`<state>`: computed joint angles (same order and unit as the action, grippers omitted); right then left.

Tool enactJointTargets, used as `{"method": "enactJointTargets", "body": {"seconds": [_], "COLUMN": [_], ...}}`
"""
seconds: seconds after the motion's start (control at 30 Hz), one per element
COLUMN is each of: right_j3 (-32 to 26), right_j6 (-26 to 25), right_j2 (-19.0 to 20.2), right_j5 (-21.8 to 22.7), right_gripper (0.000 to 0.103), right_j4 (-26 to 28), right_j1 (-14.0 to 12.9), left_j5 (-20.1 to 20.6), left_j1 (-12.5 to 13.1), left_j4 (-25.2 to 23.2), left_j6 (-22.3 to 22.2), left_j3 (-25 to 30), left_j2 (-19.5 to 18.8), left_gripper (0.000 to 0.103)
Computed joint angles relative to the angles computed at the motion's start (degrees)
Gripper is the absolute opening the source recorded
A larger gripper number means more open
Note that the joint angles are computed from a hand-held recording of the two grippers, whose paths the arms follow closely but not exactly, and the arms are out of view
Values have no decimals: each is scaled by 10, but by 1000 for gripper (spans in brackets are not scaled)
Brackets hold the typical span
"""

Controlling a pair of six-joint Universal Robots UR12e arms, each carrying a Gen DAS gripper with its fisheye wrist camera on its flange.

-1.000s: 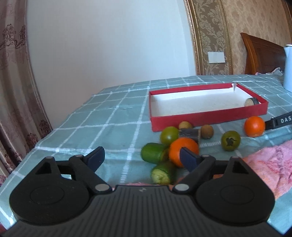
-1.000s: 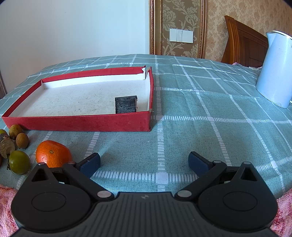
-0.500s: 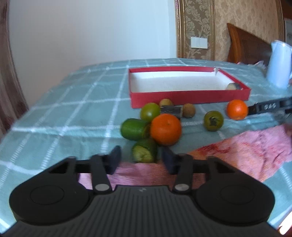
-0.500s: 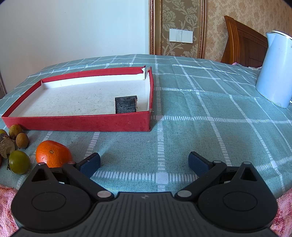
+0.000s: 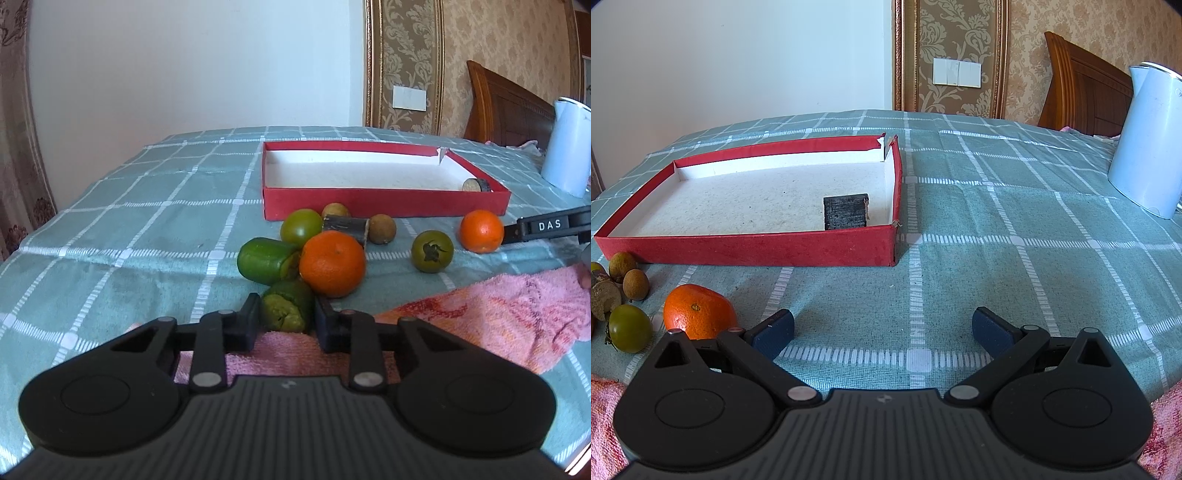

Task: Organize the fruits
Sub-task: 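Reach the left tool to the small green cucumber piece and close it, then carry the cucumber piece into the red tray and open the left tool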

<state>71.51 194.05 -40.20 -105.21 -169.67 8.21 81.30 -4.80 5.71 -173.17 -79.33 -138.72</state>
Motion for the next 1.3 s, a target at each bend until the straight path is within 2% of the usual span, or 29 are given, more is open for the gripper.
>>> {"method": "enactJointTargets", "body": {"seconds": [0.1,0.3,0.5,0.67,0.77,0.9,0.97,1.07,1.1,1.13,1.2,1.3], "right_j3": [0,0,0,0,0,0,-1,-1,-1,-1,-1,-2], "right_j6": [0,0,0,0,0,0,0,0,0,0,0,0], "right_j2": [0,0,0,0,0,0,1,1,1,1,1,2], "right_j5": [0,0,0,0,0,0,0,-1,-1,-1,-1,-1], "right_gripper": [103,103,103,103,103,103,103,103,103,103,103,103], "right_j4": [0,0,0,0,0,0,-1,-1,0,0,-1,0], "right_j1": [0,0,0,0,0,0,0,0,0,0,0,0], "left_j5": [5,-12,-7,-11,-8,15,14,14,21,25,40,44], "left_j1": [-1,0,-11,-22,-28,-34,-34,-33,-34,-33,-34,-34], "left_j4": [-7,24,16,-43,-95,-154,-176,-183,-181,-172,-145,-116], "left_j6": [-7,-6,-1,-19,-21,-29,-36,-43,-50,-57,-65,-67], "left_j3": [-2,-10,55,154,214,281,299,304,302,298,287,262], "left_j2": [4,16,-7,-53,-82,-120,-130,-135,-134,-133,-129,-115], "left_gripper": [27,27,27,27,27,27,27,29,41,60,82,86]}}
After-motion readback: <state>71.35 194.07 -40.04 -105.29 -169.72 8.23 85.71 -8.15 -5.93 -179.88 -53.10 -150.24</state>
